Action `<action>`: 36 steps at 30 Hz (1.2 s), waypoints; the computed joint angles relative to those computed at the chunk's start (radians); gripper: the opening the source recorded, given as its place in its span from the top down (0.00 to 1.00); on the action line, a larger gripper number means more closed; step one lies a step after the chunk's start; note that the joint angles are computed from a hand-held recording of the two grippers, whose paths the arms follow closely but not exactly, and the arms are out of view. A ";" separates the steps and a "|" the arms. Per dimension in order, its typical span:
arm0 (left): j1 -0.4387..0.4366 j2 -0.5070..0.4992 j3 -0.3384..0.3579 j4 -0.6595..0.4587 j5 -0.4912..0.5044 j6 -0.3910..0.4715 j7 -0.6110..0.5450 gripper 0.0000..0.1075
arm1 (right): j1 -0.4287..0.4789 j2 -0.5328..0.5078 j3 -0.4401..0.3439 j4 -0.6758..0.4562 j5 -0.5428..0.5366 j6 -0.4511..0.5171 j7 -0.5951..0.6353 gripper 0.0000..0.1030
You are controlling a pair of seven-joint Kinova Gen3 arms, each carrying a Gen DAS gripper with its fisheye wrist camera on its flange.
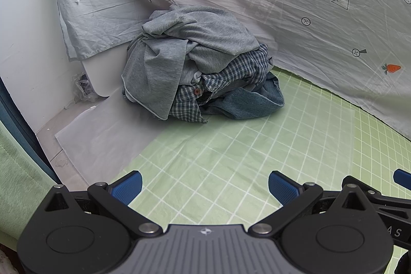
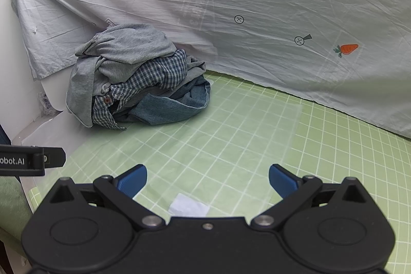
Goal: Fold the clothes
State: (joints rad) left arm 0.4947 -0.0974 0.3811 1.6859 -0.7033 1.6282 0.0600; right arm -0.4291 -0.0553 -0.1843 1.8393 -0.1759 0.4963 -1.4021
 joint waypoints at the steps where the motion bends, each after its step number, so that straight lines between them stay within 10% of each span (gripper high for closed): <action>1: 0.000 0.000 0.000 0.000 0.000 -0.001 0.000 0.04 | 0.000 0.000 0.000 0.000 0.000 0.000 0.000 0.01; 36: -0.194 0.027 -0.176 -0.012 0.039 -0.206 -0.223 0.04 | -0.026 0.229 0.000 -0.238 0.132 0.029 -0.036 0.01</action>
